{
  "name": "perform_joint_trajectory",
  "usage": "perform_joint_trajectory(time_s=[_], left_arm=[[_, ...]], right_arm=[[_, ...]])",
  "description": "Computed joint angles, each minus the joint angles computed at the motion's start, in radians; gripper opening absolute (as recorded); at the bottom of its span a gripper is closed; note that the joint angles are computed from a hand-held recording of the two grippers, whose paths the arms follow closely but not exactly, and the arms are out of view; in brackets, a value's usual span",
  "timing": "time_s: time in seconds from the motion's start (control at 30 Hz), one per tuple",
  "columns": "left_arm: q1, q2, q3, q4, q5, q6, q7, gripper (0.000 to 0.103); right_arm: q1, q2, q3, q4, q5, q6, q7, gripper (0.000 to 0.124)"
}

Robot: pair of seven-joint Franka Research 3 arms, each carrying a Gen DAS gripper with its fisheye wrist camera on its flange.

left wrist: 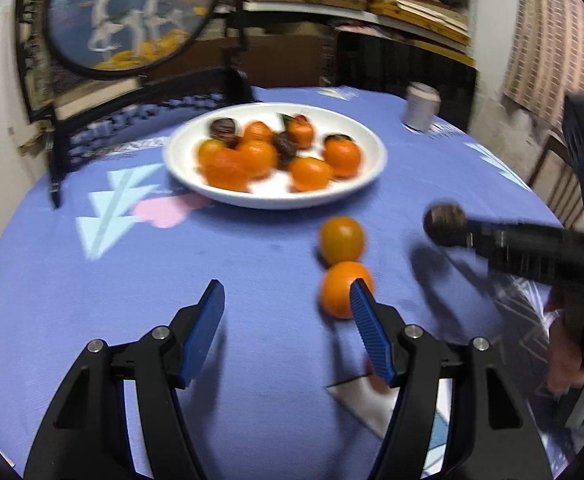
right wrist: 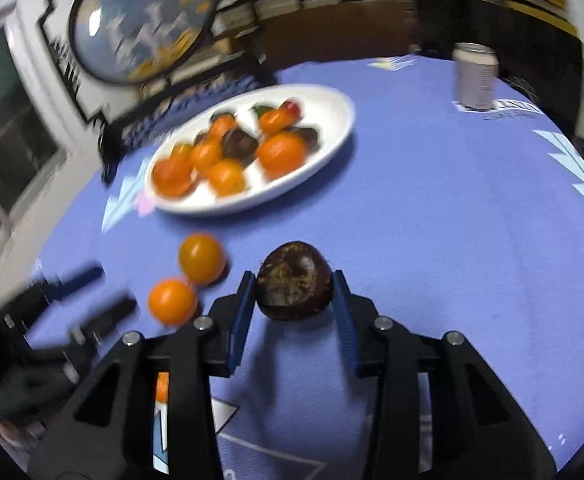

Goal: Organize fruits
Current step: 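Move both open tools back to the remaining fruits and grasp a water chestnut with the right tool, then grasp a mandarin with the left tool while the right tool carries the water chestnut to the plate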

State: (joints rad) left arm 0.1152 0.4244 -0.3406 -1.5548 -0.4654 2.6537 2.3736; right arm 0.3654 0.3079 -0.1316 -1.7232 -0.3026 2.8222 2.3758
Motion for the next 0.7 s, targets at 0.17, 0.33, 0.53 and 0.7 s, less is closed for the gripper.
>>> perform_joint_trajectory(time_s=[0.17,0.33,0.53,0.7], left_arm=[[-0.021,0.058,0.0,0.094,0.032,-0.128,-0.029,0.065],[-0.021,0.13,-0.003,0.223,0.022,-0.303,-0.062,0.062],[-0.047,0.146,0.005,0.247,0.038,-0.352,-0.039,0.044],[-0.047,0.139,0.002,0.23,0.03,-0.333,-0.016,0.035]], right_arm=[[-0.011,-0.013,0.008,-0.016,0.023,0.032,-0.002,0.04],[-0.013,-0.026,0.013,-0.033,0.046,0.045,-0.022,0.04],[-0.01,-0.032,0.009,-0.041,0.048,0.052,-0.017,0.04],[0.0,-0.037,-0.006,-0.047,0.022,0.058,0.015,0.04]])
